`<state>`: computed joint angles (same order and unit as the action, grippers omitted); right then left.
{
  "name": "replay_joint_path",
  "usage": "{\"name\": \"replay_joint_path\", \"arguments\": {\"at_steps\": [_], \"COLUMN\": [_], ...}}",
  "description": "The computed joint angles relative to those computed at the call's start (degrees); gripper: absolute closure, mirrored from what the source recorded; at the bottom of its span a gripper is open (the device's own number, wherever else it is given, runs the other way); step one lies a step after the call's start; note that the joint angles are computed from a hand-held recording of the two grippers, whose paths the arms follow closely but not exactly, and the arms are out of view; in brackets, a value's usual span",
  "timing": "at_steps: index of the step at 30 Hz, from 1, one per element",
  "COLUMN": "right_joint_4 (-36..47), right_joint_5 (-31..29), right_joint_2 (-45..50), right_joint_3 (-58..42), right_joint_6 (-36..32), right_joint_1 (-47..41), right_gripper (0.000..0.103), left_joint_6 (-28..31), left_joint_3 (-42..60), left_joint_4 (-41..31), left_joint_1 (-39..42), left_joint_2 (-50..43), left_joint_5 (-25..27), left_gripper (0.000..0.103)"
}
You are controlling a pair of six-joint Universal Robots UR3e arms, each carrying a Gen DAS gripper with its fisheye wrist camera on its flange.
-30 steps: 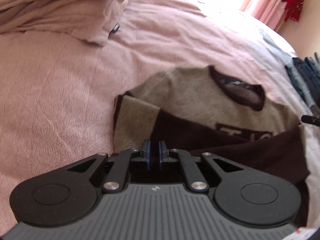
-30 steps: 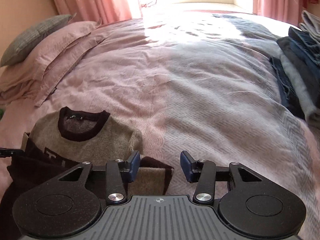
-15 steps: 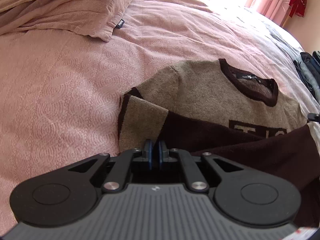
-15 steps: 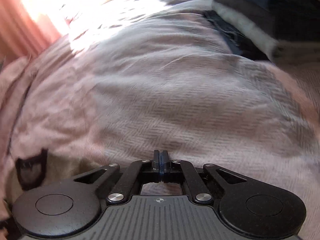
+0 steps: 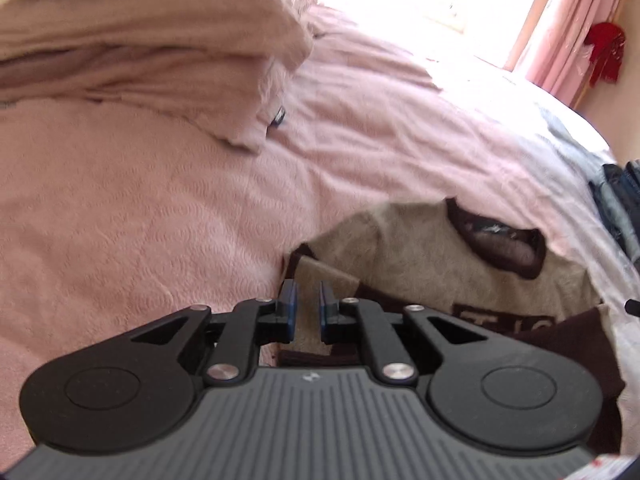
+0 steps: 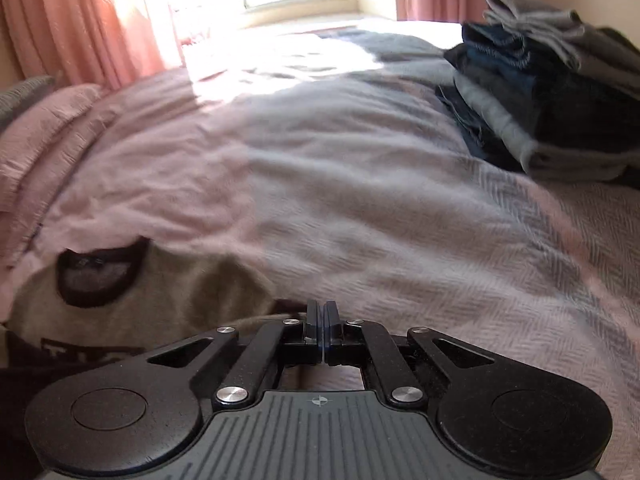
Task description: Fold large clothes
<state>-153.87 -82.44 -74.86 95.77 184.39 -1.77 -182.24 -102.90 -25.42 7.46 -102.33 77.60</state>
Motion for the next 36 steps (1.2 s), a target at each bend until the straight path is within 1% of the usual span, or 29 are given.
{"name": "replay_joint_path", "arguments": {"at_steps": [2,3,4,5,6,7,8,10,12,13,15,17,18,20,21,22,23,24,25,27,28,29,31,34,35,36], "right_joint_4": [-1.0,-2.0,-1.0,1.1,1.2,-1.1,-1.6,2.0,-1.0,-1.1,3.5,10.6,14.0,17.5,20.3,23.9,29.9,35.9,39.9,47.4,49.7,52.2,56.5,60.4,60.5,60.3], "right_joint_5": [1.8,0.8,-0.5,-3.4,-7.0,-8.1,-8.5,-10.4,-10.0,-9.2,-8.2,-10.7,-12.2,-16.1,-18.6,-20.5,-21.7,-21.3,-20.4,-18.4,-17.3,-15.9,-13.5,-10.6,-10.4,-10.3], "right_joint_2": [-3.1,-2.6,-2.3,-1.1,0.1,-0.1,-1.3,-2.8,-7.2,-9.4,-13.5,-17.4,-20.0,-25.7,-28.7,-30.5,-32.7,-34.5,-36.4,-40.6,-42.1,-43.5,-44.5,-45.3,-46.3,-47.9], "right_joint_3": [3.9,4.9,5.6,5.7,6.5,8.5,9.6,7.3,10.7,12.3,14.4,16.8,18.7,23.4,25.0,25.1,24.7,23.7,23.7,23.4,23.3,22.8,20.8,17.0,16.0,15.0], "right_joint_6": [-3.0,-4.7,-6.5,-7.5,-7.5,-6.6,-4.2,-0.1,0.6,0.3,0.6,3.2,5.4,11.5,15.4,18.7,23.4,27.2,30.1,35.1,36.0,36.3,35.0,33.2,33.7,34.6], "right_joint_1": [1.9,4.0,5.7,7.7,9.2,9.6,9.6,10.2,10.2,10.5,12.2,16.5,19.3,25.9,30.0,33.3,37.1,39.5,41.2,44.6,45.3,45.5,44.3,41.4,41.1,40.9], "right_gripper": [0.103,0.103,0.103,0.103,0.103,0.103,0.103,0.103,0.103,0.103,0.103,0.103,0.103,0.103,0.103,0.103,0.103,0.103,0.103,0.103,0.103,0.103,0.103,0.103,0.103,0.100], "left_joint_6": [2.0,3.7,5.9,8.0,10.0,11.4,11.5,11.5,10.7,10.5,11.3,12.1,12.9,16.2,18.3,19.7,21.3,23.0,25.4,26.9,26.7,25.3,21.1,9.9,5.6,1.0], "left_joint_3": [-2.1,-3.6,-4.9,-5.5,-6.1,-6.6,-7.1,-10.5,-13.1,-14.0,-15.9,-18.5,-20.3,-25.2,-27.2,-28.4,-28.9,-28.9,-28.6,-25.2,-22.7,-20.2,-15.9,-10.0,-8.2,-5.9], "left_joint_4": [-0.3,0.1,0.5,0.0,-0.5,-0.7,-0.7,1.7,2.0,0.6,-5.4,-12.6,-16.4,-26.1,-31.7,-38.4,-45.1,-52.1,-59.5,-72.0,-76.6,-79.8,-83.2,-83.1,-82.4,-82.0], "left_joint_1": [-0.2,-0.9,-2.1,-3.3,-4.6,-5.5,-6.2,-4.7,-2.9,-2.3,-0.8,-0.5,-0.5,1.0,2.1,2.5,3.2,4.0,5.9,8.0,8.4,7.3,3.3,-8.1,-12.5,-17.1], "left_joint_2": [2.6,3.4,3.6,3.1,2.1,0.8,0.1,3.1,7.4,9.4,14.1,20.0,23.8,34.5,40.2,46.2,52.2,58.2,64.2,70.6,71.4,70.2,67.8,63.6,61.9,60.0], "left_joint_5": [-2.4,-3.3,-3.3,-2.6,-1.6,0.4,2.8,0.8,-1.4,-1.9,-3.6,-4.1,-4.0,-4.7,-5.1,-4.1,-3.1,-2.2,-1.6,0.7,1.7,3.1,5.5,9.3,10.7,12.2], "left_gripper": [0.097,0.097,0.094,0.092,0.088,0.087,0.090,0.090,0.089,0.088,0.088,0.088,0.087,0.083,0.081,0.080,0.080,0.079,0.079,0.079,0.079,0.079,0.079,0.078,0.077,0.075]}}
